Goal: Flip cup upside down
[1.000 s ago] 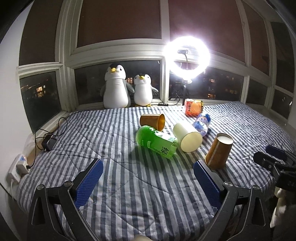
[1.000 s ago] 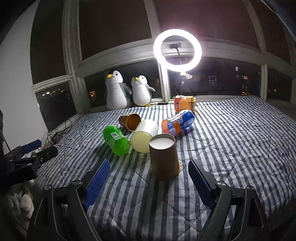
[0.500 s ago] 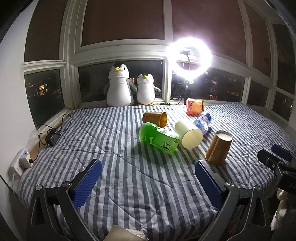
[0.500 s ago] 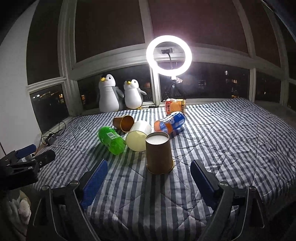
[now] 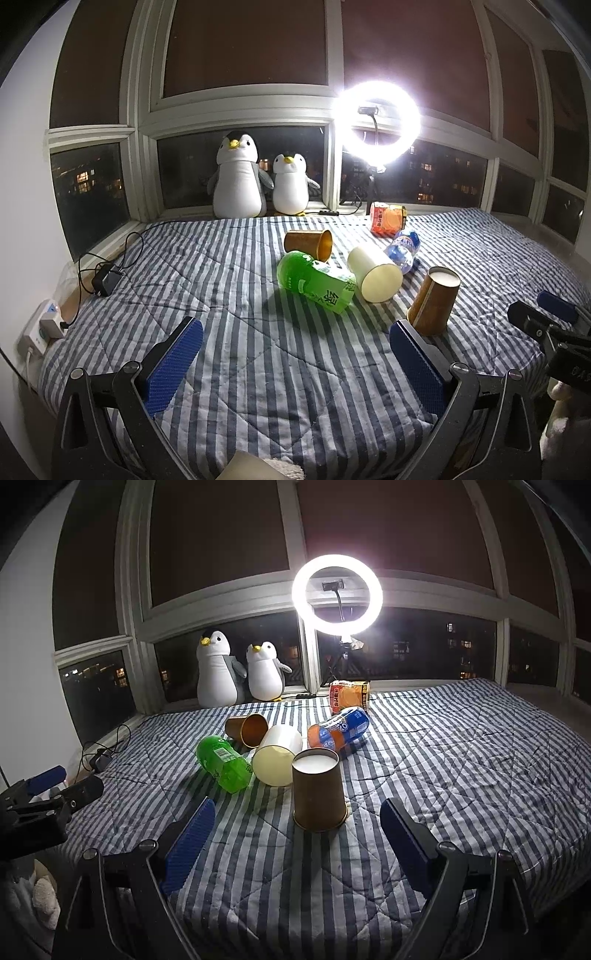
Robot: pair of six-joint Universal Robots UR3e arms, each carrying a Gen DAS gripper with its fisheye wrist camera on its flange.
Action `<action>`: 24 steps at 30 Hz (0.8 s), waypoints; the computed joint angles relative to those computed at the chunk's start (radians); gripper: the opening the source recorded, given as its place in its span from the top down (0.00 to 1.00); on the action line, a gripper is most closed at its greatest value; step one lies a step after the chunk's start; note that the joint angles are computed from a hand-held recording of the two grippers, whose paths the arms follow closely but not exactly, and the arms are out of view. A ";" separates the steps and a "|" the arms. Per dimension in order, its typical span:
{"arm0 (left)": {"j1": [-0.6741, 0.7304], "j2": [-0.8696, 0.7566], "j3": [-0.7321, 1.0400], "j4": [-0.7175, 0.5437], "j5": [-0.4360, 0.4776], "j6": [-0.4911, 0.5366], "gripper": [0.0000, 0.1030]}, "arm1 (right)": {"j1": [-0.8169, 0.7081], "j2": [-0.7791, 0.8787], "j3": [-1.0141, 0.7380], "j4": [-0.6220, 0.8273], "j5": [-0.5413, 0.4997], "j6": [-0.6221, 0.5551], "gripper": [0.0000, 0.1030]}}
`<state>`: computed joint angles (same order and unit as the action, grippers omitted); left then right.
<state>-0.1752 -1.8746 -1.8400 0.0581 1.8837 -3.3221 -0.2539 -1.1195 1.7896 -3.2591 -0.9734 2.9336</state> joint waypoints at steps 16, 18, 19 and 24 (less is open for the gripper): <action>0.004 -0.005 0.008 -0.006 -0.007 -0.001 0.00 | 0.006 -0.001 0.020 -0.052 -0.017 0.005 0.14; 0.004 -0.006 0.007 -0.005 -0.009 0.001 0.00 | 0.004 0.001 0.016 -0.046 -0.014 0.006 0.14; 0.003 -0.006 0.008 -0.005 -0.007 0.000 0.00 | 0.003 0.002 0.014 -0.044 -0.014 0.006 0.14; 0.007 -0.006 0.005 -0.003 -0.010 0.002 0.00 | 0.002 0.005 0.008 -0.031 -0.010 0.009 0.14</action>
<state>-0.1685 -1.8803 -1.8349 0.0549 1.8733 -3.3203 -0.2519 -1.1149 1.7980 -3.2906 -0.9838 2.9429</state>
